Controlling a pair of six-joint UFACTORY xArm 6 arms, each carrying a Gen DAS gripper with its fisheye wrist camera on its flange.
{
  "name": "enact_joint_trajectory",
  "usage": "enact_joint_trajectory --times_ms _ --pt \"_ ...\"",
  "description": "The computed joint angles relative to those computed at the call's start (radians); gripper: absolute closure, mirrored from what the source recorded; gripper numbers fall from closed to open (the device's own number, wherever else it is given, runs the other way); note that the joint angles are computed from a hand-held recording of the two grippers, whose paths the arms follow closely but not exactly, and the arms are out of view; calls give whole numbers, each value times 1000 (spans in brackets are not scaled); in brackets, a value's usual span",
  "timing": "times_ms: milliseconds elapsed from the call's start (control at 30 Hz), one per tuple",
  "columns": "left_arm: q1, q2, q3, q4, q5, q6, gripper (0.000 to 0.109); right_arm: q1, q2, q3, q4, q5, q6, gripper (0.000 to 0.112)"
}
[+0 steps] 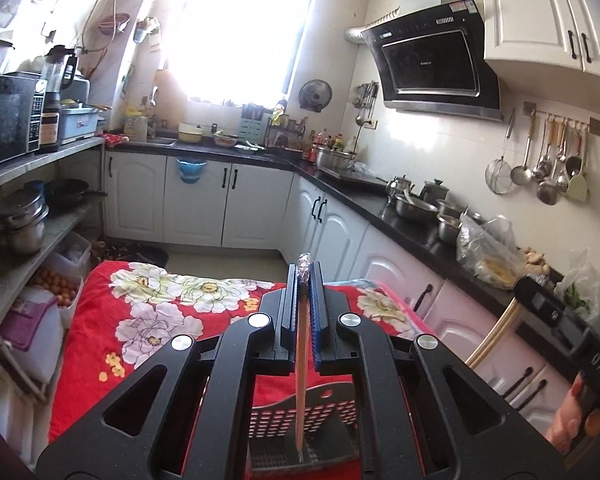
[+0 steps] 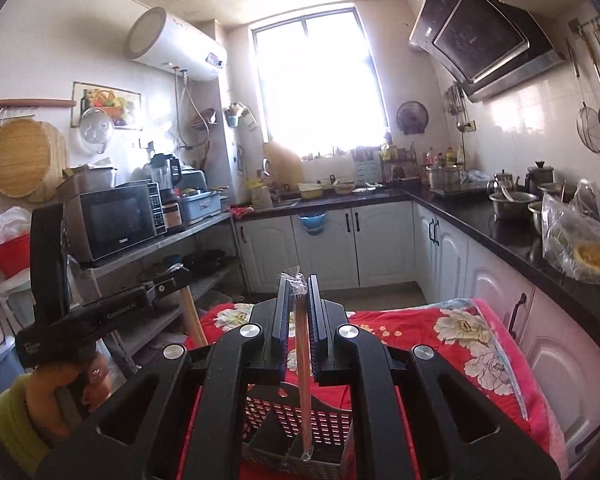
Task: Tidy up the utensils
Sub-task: 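Lift both held chopsticks and lower them upright into the grey caddy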
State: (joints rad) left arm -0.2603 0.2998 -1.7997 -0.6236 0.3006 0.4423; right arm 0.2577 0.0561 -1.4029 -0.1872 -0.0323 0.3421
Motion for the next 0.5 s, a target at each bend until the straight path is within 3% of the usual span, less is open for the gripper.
enact_joint_trajectory --times_ms 233,500 --pt "-13 37 38 -29 -87 57 106 1 57 -16 80 -25 -60 104" --pt "-32 37 109 -106 -142 167 106 -26 107 -16 -116 -47 148 104"
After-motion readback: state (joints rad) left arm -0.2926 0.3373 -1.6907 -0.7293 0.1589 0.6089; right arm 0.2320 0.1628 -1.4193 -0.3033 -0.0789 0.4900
